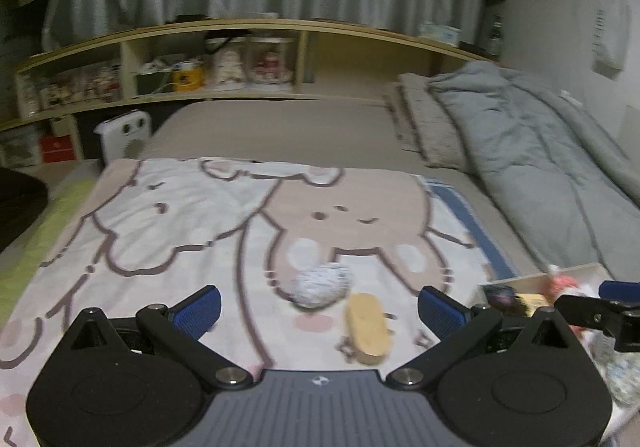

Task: Organize objects
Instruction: 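Withdraw both tools from the box toward the white yarn ball and wooden block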

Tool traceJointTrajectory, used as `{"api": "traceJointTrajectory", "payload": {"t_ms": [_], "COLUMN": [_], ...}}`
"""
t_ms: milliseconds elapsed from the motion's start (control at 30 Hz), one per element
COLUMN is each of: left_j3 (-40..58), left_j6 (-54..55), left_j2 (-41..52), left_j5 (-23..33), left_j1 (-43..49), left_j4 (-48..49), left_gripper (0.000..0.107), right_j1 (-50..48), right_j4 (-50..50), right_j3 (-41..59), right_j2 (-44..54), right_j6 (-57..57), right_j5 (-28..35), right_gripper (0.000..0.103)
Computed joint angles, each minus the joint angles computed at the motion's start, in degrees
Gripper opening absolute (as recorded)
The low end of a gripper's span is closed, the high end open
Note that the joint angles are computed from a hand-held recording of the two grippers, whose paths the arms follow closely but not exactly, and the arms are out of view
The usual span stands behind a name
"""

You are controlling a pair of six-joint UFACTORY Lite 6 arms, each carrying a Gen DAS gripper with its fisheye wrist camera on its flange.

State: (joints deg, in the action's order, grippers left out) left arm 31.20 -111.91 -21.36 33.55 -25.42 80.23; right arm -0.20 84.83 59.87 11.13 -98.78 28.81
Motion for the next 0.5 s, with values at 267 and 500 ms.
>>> {"api": "traceJointTrajectory", "payload": {"t_ms": [267, 500], "left_j3": [-3.15, -2.14], "left_j6": [-16.79, -48.89], "left_j2": [4.01, 13.33], "left_j5": [-7.01, -9.11], "left_j1": [10.99, 19.19], "left_j4": [16.18, 47.70], "left_gripper": [0.103, 0.103], "right_j1": [9.50, 14.40], "right_j4": [15.46, 42.97], "right_j3": [3.51, 5.78], "right_j2": [8.59, 17.55], "right_j6": [-10.60, -34.95], "right_j5": [-5.19, -6.28], "right_gripper": [0.103, 0.103]}}
